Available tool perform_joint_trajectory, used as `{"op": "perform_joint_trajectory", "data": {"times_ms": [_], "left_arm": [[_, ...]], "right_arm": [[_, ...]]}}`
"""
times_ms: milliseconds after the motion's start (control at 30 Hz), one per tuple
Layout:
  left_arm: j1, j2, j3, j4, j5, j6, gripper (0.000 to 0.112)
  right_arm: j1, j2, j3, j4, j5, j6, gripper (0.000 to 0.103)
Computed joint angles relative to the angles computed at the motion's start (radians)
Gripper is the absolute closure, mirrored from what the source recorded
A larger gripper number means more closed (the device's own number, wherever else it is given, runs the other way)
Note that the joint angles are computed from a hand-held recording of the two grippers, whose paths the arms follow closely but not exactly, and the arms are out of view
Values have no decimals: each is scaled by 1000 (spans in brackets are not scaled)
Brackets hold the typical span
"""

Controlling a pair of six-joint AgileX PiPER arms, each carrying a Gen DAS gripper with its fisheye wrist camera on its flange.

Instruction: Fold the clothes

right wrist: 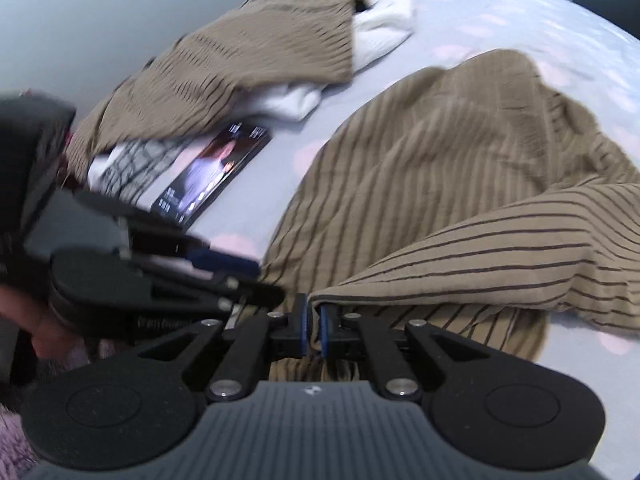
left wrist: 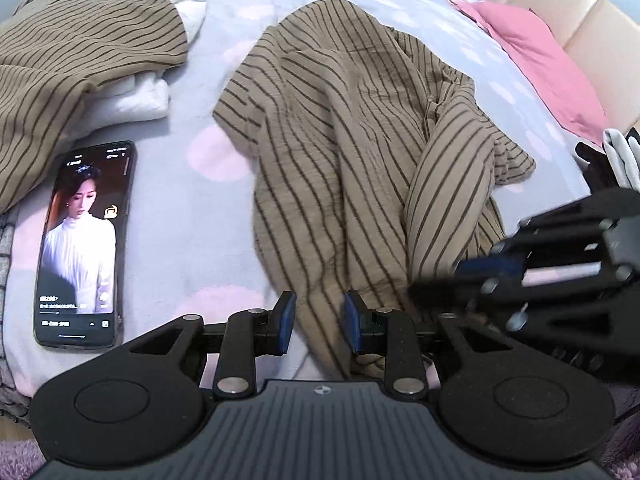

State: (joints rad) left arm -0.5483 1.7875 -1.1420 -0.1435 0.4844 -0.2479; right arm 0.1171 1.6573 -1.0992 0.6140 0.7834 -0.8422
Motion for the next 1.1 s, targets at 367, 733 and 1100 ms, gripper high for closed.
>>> {"op": "perform_joint_trajectory", "data": {"times_ms": [367, 733, 1100], "left_arm": [[-9, -14, 13, -5, -11, 36, 88], [-35, -13, -23, -69, -16, 106, 72], [-14, -18, -58, -343, -1, 277, 66]], "right_arm": [[5, -3, 52, 19, 3, -88, 70], [-34, -162, 161, 19, -63, -248, 51], [-139, -225, 238, -2, -85, -293, 50]]}}
